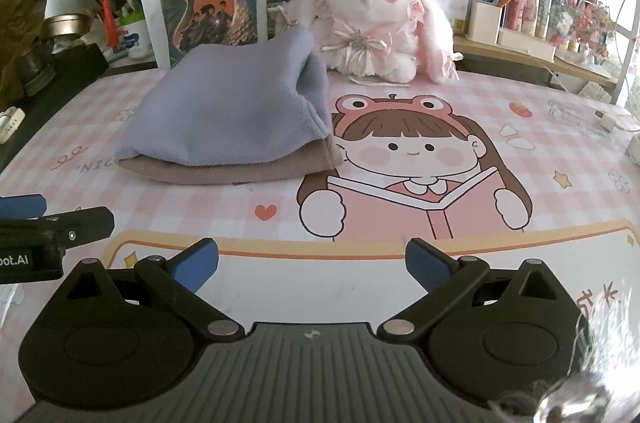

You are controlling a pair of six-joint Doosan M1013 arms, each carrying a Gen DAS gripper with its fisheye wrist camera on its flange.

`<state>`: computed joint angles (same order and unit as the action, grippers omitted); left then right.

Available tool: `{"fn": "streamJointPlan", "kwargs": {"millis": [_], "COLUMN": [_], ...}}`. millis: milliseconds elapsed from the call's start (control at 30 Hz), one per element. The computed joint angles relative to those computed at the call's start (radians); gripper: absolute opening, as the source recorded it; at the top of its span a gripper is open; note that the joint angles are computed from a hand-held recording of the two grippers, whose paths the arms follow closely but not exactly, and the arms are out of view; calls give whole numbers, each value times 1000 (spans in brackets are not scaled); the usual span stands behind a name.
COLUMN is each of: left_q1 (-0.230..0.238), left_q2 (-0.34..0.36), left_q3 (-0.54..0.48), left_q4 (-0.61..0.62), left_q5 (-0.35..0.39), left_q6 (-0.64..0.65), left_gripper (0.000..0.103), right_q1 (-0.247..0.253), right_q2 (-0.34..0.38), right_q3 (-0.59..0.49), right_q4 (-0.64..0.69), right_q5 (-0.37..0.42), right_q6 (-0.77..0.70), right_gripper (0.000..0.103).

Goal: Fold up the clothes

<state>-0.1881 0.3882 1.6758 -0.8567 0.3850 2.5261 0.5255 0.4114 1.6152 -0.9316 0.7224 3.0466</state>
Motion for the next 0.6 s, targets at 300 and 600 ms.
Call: {"fn": "streamJointPlan", "kwargs": {"millis": [300, 600], "left_q1": [-1, -2], "left_q2": [0, 1], "left_q3": [-1, -1], "left_q4": [12, 16], "left_q5": [10, 5], "left_q6": [-15, -24], "left_gripper": [98, 98], "right_q1": [0, -1], "right_q2": [0, 2], "right_q3": [-1, -2], "right_q4": [6, 12], "right_q5": [0, 0], "right_q6": [-2, -8], "right_gripper": [101, 101]}}
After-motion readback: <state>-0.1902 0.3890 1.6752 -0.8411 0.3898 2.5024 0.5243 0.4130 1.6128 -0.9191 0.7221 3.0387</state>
